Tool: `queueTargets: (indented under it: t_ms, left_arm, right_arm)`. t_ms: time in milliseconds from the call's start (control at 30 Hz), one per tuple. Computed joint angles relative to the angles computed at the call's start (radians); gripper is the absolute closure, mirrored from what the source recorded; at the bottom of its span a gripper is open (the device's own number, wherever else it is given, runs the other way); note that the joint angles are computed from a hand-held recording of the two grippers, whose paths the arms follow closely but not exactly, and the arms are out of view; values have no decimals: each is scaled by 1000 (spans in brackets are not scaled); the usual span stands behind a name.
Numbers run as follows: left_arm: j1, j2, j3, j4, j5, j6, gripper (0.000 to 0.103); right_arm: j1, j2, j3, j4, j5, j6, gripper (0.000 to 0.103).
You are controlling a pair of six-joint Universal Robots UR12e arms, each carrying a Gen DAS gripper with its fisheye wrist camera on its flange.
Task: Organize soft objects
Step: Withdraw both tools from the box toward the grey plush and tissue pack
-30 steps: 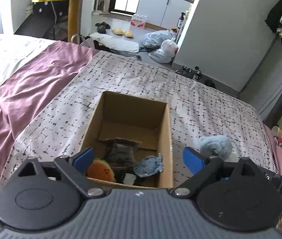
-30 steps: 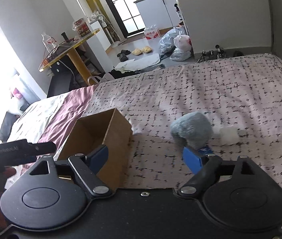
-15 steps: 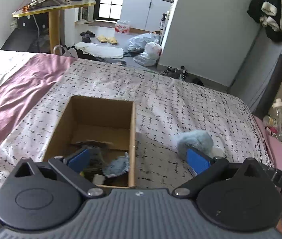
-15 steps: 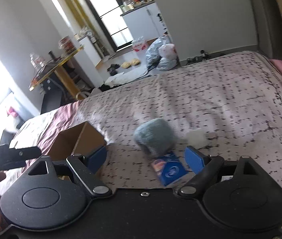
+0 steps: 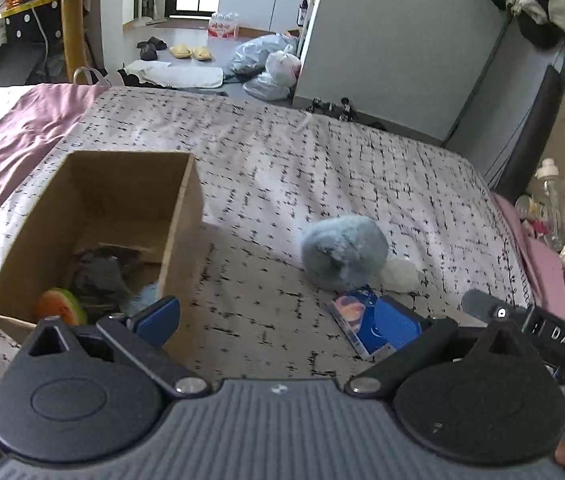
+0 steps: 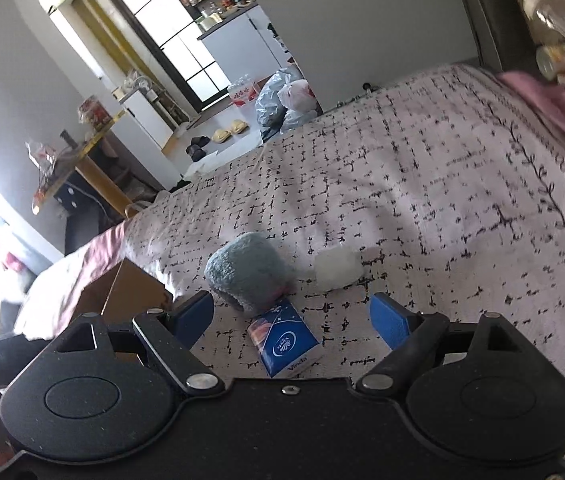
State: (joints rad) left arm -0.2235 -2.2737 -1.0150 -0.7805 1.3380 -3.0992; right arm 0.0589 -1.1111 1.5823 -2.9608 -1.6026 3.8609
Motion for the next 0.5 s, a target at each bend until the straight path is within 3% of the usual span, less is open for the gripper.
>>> queueTargets:
  t_ms: [233, 500]
  left_arm:
    - [-36, -31, 36, -44, 53, -26, 0]
    - [-64, -70, 77, -87, 90, -65, 0]
  right_arm:
    - [-27, 4, 20, -17, 49, 93, 23]
    - [-45, 21, 21, -37, 98, 105, 24]
